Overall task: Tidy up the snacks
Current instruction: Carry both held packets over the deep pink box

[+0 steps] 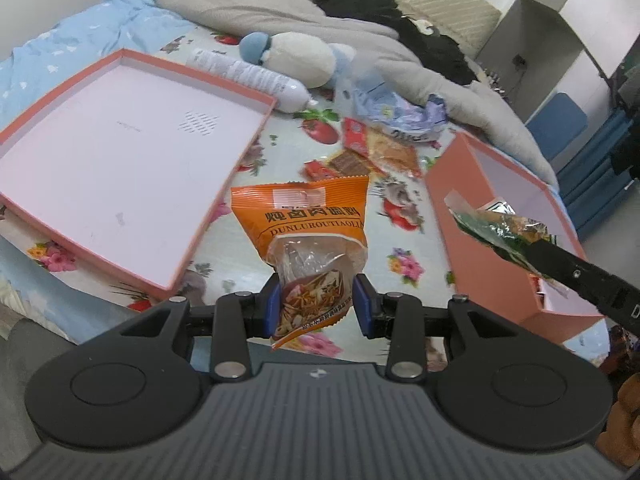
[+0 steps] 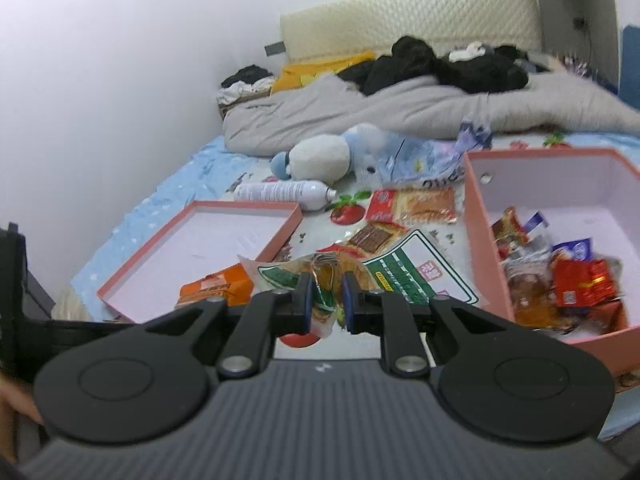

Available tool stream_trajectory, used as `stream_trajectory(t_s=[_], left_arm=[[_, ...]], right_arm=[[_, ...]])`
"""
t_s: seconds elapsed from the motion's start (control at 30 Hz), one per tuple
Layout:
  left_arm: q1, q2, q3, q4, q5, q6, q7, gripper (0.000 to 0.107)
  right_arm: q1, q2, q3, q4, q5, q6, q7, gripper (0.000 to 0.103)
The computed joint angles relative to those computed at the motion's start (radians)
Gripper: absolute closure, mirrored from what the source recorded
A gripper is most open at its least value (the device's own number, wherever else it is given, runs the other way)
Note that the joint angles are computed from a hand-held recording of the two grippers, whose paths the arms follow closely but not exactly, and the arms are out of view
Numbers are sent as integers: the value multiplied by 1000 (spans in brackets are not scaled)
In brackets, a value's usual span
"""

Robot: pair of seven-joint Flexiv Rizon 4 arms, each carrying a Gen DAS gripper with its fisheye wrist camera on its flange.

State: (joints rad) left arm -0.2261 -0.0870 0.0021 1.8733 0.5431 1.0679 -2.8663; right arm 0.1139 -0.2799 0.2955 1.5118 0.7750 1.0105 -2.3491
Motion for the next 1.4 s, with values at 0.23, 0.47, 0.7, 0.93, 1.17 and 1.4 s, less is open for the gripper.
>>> stream_trajectory(t_s=[0.23,0.47,0.7,0.93,1.17,1.4], left_arm=[[-30,-46,-20,-96,0,-8,32,65],[-74,-126,-25,-194,-86,43,166,65],[-126,-227,-14,-322,-182,69,289,65],[-155,-361,4,-506,-286,25,454,65],[-153,-533,7,-732,-408,-52,596,65],[-148,-726,9,-1006,-505,-199,708,64]], right_arm=[[-18,41,-25,32,-7,54,-8,85],[-53,69,-67,53,-25,71,75,85],[-86,61,-98,50,-54,96,99,85],[-122,-20,-98,-27,-113,104,137,85],[-141,-151,-90,-151,-235,85,221,85],[-161,-284,-66,-285,-340,25,257,84]])
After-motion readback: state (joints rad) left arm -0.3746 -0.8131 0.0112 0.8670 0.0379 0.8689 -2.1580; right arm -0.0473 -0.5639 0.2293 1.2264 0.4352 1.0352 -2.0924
